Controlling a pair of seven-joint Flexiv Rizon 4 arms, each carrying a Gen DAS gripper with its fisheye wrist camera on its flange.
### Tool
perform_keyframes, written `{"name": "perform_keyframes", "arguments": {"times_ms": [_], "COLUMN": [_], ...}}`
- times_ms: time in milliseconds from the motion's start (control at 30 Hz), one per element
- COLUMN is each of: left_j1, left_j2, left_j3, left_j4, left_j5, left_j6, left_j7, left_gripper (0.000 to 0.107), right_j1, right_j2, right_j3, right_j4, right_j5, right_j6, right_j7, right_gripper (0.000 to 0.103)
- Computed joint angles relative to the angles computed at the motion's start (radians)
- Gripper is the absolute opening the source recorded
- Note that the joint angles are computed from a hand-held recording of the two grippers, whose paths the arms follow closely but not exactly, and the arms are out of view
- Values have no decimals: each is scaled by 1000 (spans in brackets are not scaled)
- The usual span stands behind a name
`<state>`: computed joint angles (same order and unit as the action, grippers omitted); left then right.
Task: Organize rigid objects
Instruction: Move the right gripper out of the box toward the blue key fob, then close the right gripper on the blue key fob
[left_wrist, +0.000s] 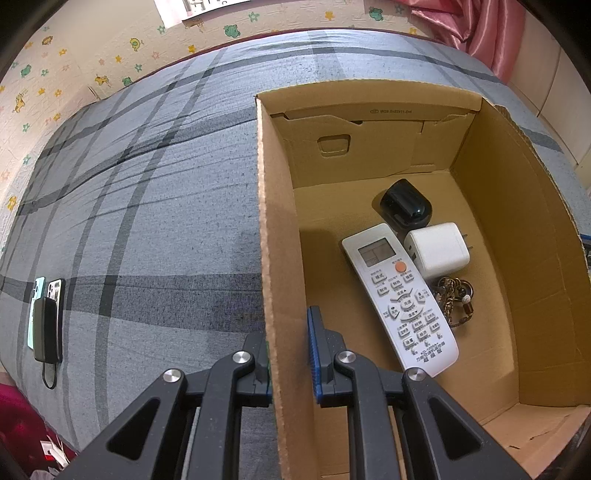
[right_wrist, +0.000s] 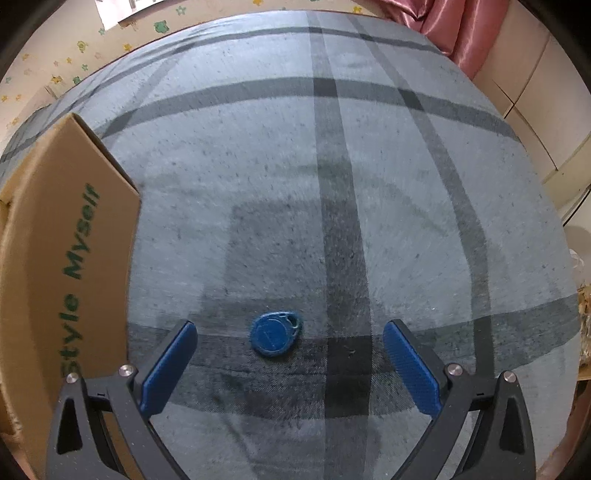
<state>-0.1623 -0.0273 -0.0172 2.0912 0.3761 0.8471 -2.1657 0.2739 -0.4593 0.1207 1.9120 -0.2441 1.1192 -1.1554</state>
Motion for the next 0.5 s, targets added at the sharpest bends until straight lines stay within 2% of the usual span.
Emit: {"name": "perform_keyframes", "arguments": {"times_ms": [500], "left_j1": [-1], "left_j2": [-3], "left_j3": [0], "left_j4": [-4], "left_j5": [3], "left_j6": [-6], "left_j7": [-1], "left_gripper": [15], "right_j1": [11], "right_j2": [-69], "right_j3": [-20], "right_j4": [-19], "right_j5": [-26], "right_j6": [15], "right_j7": [12], "right_gripper": [103]}}
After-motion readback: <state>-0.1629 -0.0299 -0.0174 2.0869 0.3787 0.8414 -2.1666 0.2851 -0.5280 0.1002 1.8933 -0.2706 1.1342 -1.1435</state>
